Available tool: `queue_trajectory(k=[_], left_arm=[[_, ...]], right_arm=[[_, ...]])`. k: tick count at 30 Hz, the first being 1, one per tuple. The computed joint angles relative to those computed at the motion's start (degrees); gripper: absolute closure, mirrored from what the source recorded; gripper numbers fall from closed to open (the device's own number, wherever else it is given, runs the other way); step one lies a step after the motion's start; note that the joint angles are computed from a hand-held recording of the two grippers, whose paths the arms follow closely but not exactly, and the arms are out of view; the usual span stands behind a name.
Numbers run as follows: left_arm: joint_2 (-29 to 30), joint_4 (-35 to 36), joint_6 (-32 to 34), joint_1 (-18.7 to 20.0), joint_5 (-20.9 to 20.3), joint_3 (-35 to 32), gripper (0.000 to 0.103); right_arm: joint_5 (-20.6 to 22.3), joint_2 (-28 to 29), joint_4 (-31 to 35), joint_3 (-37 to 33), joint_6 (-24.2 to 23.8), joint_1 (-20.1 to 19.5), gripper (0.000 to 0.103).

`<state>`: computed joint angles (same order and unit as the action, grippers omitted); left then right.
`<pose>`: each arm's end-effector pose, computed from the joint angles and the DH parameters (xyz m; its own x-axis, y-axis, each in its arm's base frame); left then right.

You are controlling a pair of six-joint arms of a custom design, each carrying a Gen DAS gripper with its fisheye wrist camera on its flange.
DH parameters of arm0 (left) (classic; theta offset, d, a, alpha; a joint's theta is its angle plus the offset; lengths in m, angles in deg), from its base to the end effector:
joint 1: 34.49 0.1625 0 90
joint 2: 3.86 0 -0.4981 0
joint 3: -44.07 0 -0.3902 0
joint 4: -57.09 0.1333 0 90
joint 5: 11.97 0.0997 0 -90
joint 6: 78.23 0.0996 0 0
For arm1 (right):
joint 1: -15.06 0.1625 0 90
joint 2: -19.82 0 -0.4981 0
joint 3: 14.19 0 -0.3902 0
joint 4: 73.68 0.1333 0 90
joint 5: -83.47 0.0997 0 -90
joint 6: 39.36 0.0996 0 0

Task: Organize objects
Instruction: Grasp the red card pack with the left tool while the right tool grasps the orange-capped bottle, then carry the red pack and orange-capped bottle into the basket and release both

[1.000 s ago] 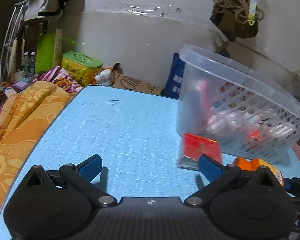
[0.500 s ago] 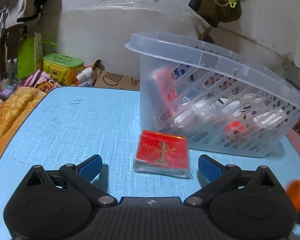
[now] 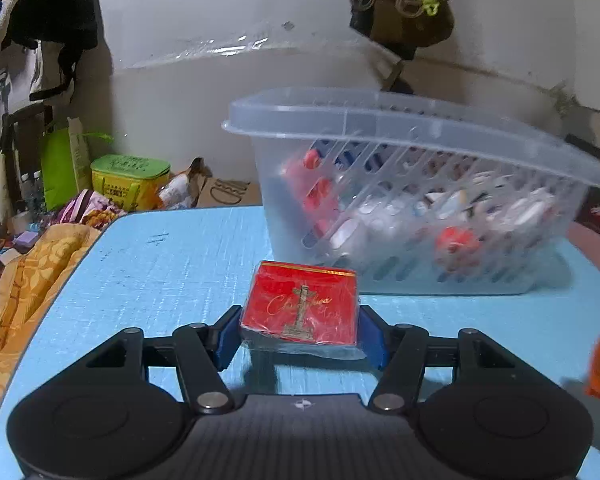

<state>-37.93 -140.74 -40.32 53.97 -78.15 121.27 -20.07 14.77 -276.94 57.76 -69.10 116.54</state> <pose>0.1514 -0.8267 0.2260 -0.7222 -0.0061 -0.6917 0.5770 0.5462 -0.6073 0.2646 -0.7505 -0.1472 -0.7884 -0.3593 0.4993 -0.6086 0.5736 -0.5482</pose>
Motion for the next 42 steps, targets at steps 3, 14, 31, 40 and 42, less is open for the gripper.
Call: queue_trajectory(k=[3, 14, 31, 40, 42], left_arm=[[-2.34, -2.08, 0.42, -0.24, -1.8, 3.98, 0.039], [-7.37, -10.24, 3.61, -1.83, -5.83, 15.21, 0.039], [-10.39, -19.16, 5.68, -3.11, -8.18, 21.98, 0.039], [-9.55, -19.79, 6.96, -2.91, -7.11, 21.36, 0.039], [-9.49, -19.55, 7.03, -2.78, -6.85, 21.14, 0.039]], right_arm=[[0.76, -0.44, -0.59, 1.03, 0.0, 0.06, 0.035], [0.44, -0.95, -6.2, 3.43, -1.63, 0.01, 0.035], [0.9, -0.75, -12.14, 3.94, -2.83, 0.17, 0.035], [0.37, -0.16, -15.12, 3.44, -3.62, 0.49, 0.035], [0.47, -0.03, -15.67, 3.26, -3.98, 0.51, 0.035]])
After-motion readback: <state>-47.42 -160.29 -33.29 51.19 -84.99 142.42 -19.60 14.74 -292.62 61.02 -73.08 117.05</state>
